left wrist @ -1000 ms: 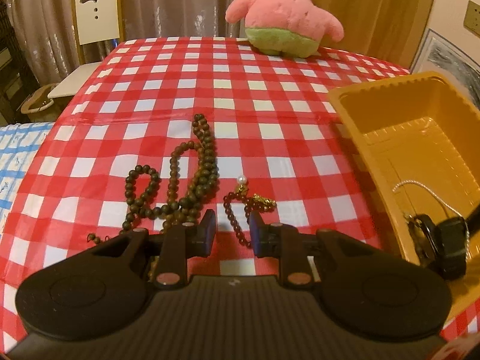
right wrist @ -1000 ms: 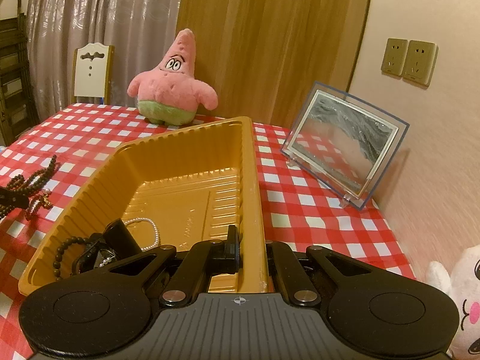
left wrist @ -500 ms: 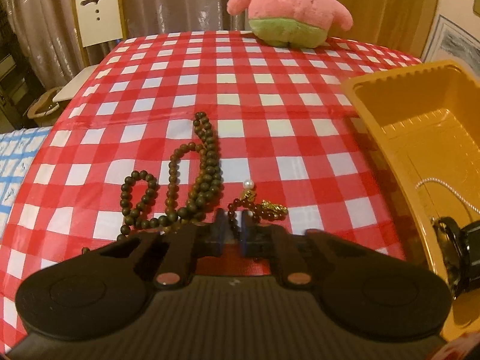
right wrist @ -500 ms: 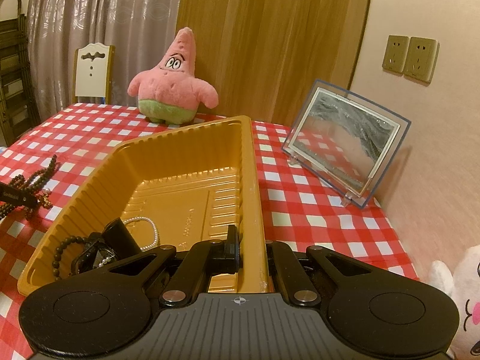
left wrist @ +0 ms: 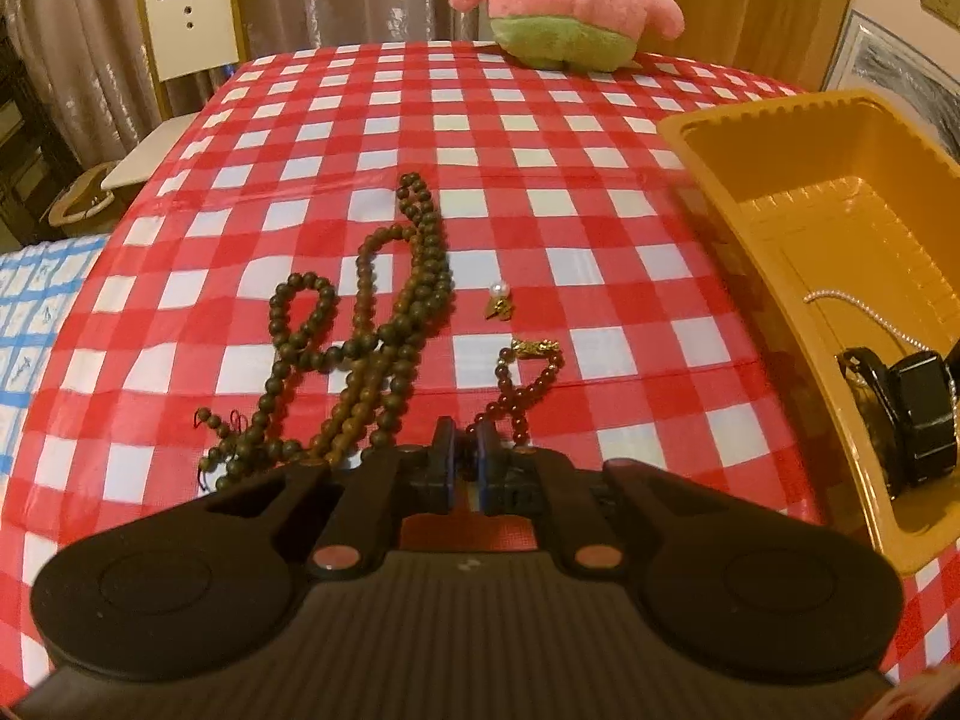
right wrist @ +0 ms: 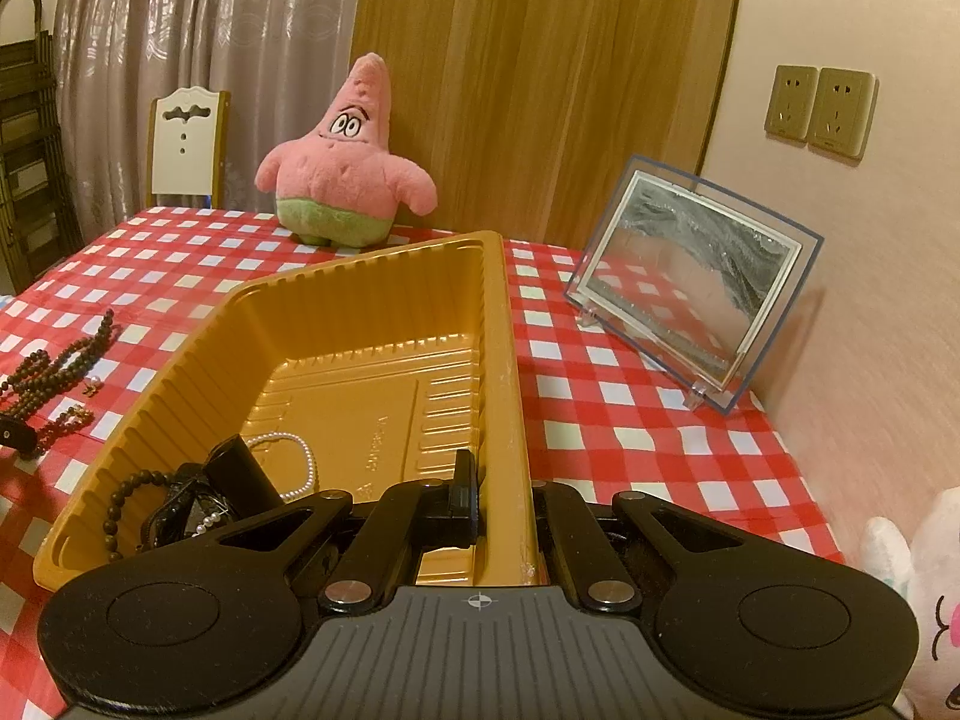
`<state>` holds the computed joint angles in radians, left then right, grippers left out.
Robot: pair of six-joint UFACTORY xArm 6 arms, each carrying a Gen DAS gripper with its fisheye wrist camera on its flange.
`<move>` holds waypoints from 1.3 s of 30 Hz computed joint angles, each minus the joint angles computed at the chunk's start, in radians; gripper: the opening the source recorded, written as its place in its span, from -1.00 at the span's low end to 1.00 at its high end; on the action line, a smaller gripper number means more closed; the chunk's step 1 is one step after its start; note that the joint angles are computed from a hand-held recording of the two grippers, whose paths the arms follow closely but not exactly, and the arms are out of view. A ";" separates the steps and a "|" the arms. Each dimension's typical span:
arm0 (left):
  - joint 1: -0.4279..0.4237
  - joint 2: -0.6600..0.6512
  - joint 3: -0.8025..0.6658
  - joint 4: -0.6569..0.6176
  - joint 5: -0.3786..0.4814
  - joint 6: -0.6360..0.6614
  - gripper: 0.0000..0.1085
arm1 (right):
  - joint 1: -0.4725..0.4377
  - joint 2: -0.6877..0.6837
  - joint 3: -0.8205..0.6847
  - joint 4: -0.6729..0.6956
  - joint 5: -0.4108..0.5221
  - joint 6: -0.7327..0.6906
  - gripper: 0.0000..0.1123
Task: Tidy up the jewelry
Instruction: 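Grasp the red bead bracelet with the left tool, then carry the red bead bracelet into the tray and open the left tool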
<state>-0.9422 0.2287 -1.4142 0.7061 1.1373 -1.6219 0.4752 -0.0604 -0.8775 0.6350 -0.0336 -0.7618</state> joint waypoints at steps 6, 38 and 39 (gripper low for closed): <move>0.001 0.030 -0.035 0.007 0.000 0.097 -0.94 | 0.002 0.005 -0.004 0.012 -0.002 -0.011 -0.95; -0.049 -0.003 -0.202 0.226 -0.109 0.090 -0.94 | 0.004 0.003 -0.013 -0.001 0.005 0.000 -0.95; -0.047 0.006 -0.213 0.226 -0.122 0.096 -0.94 | 0.004 0.003 -0.013 0.000 0.005 0.000 -0.95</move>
<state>-0.9890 0.2342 -1.6270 0.9319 1.0150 -1.5263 0.4790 -0.0576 -0.8907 0.6346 -0.0282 -0.7619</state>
